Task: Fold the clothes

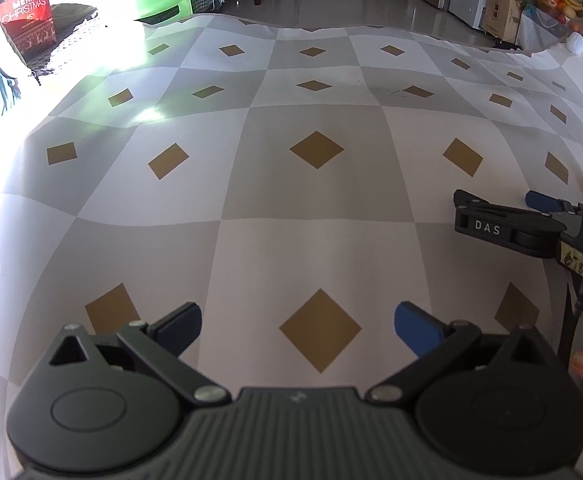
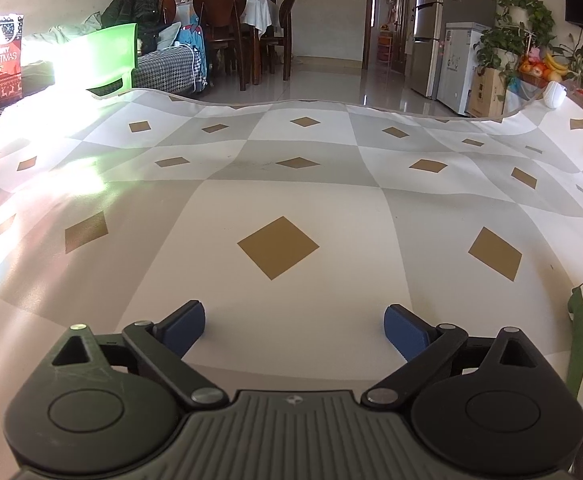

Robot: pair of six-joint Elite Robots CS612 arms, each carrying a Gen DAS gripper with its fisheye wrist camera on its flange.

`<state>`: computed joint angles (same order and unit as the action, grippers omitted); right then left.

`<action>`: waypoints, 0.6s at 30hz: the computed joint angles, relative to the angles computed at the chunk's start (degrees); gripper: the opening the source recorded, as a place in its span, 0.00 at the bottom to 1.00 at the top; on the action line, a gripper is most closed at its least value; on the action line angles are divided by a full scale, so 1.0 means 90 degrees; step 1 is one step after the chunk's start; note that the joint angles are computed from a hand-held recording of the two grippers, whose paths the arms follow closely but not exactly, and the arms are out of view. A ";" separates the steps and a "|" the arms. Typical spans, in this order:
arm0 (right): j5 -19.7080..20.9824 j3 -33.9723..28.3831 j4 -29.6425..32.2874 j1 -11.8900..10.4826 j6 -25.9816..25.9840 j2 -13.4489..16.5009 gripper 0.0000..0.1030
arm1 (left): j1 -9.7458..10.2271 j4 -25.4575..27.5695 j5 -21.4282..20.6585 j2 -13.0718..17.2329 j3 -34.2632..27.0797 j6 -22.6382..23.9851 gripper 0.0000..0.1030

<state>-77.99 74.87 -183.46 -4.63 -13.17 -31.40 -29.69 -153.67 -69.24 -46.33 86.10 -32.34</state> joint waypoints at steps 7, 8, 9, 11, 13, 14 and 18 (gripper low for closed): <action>0.0001 0.0011 0.0004 -0.0004 -0.0002 -0.0007 0.95 | -0.0088 0.0533 0.0222 0.0102 -0.0218 0.0216 1.00; 0.0000 0.0012 0.0007 -0.0004 -0.0003 -0.0008 0.95 | -0.0074 0.0573 0.0160 0.0108 -0.0244 0.0132 1.00; 0.0000 0.0012 0.0007 -0.0004 -0.0003 -0.0008 0.95 | -0.0057 0.0602 0.0094 0.0109 -0.0263 0.0011 1.00; 0.0002 0.0016 0.0013 -0.0006 -0.0005 -0.0012 0.96 | -0.0029 0.0585 0.0005 0.0095 -0.0265 -0.0202 1.00; 0.0002 0.0019 0.0014 -0.0006 -0.0006 -0.0014 0.96 | -0.0011 0.0480 -0.0054 0.0064 -0.0226 -0.0332 1.00; 0.0003 0.0019 0.0017 -0.0007 -0.0007 -0.0015 0.96 | -0.0007 0.0436 -0.0063 0.0047 -0.0199 -0.0348 1.00; 0.0003 0.0017 0.0024 -0.0007 -0.0008 -0.0016 0.97 | 0.0019 0.0392 -0.0116 -0.0017 -0.0108 -0.0455 1.00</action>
